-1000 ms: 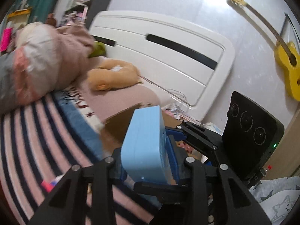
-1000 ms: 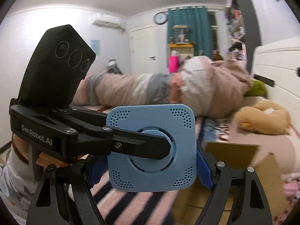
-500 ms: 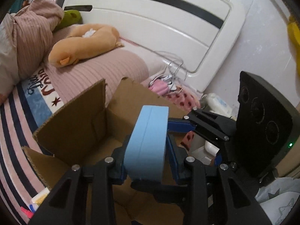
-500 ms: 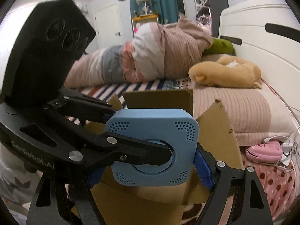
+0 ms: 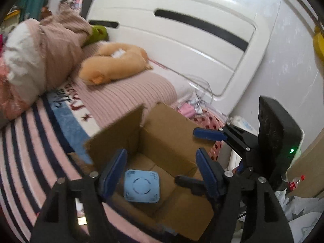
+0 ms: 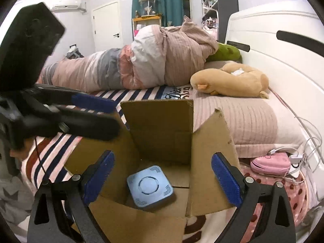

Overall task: Organize rigid objects
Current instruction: 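Carry the blue device into the cardboard box and open the right gripper, then grasp the pink spray bottle upright with the right gripper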

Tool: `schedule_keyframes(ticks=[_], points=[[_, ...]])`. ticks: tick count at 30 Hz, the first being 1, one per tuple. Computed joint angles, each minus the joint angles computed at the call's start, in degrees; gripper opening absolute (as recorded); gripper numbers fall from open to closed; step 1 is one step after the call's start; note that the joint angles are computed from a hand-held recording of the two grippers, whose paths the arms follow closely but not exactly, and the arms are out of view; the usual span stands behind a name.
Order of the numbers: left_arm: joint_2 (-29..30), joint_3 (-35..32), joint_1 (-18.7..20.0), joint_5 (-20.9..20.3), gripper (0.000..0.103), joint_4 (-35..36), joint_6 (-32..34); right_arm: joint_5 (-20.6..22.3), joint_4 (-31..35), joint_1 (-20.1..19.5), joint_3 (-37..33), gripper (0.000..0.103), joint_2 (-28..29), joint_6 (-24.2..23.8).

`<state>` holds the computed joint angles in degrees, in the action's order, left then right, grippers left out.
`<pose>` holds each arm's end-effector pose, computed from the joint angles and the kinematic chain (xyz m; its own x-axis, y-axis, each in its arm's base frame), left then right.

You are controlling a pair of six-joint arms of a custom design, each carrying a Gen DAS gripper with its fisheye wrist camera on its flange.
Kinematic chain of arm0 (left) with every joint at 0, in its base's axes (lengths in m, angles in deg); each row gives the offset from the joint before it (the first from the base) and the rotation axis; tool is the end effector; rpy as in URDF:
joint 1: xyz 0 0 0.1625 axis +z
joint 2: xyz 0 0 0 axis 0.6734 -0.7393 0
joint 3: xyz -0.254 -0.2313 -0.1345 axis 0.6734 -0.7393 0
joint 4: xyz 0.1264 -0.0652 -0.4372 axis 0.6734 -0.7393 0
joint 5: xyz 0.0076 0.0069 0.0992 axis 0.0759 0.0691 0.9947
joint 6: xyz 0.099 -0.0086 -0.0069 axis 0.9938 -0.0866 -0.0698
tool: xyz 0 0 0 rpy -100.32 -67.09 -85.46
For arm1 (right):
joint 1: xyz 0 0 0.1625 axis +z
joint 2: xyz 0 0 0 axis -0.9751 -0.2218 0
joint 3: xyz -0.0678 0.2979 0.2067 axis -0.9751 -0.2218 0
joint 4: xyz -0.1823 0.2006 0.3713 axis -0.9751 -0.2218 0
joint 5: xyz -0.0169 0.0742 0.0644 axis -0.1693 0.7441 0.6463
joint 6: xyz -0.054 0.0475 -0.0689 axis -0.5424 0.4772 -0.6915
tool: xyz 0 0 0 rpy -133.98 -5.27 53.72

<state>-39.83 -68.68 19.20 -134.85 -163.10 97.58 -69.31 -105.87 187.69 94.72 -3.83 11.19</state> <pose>-0.3112 -0.8462 0.2854 -0.4548 0.8894 -0.0452 0.8857 0.4464 -0.1273 0.3309 -0.7027 0.1886 -0.7273 0.0588 0.6838 -0.5200 0.6031 -0.6049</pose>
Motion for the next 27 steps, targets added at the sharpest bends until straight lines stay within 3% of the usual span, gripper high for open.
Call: schedule_keyframes(ticks=[4, 7, 12, 17, 20, 27], points=[[-6.3, 7.7, 1.3, 1.4, 0.068, -7.0, -1.3, 2.0, 1.6, 1.0, -1.8, 0.096, 1.0, 0.5], [-11.7, 14.8, 2.6, 4.4, 0.068, -14.1, -1.5, 5.5, 0.6, 2.3, -3.7, 0.096, 2.7, -2.0], [-17.1, 20.7, 5.7, 8.4, 0.069, -22.4, -2.1, 10.7, 4.4, 4.4, -12.5, 0.089, 9.2, -4.8], [-19.9, 24.1, 9.2, 10.9, 0.071, -27.3, -2.6, 14.7, 16.5, 4.3, -24.7, 0.069, 17.8, -0.2], [-20.0, 24.7, 11.3, 12.4, 0.071, -28.1, -3.0, 14.6, 26.4, 3.4, -32.6, 0.058, 23.5, 4.2], [-18.5, 24.7, 14.8, 13.5, 0.071, -27.5, -4.5, 14.8, 44.7, -0.4, -51.6, 0.048, 36.3, 13.9]])
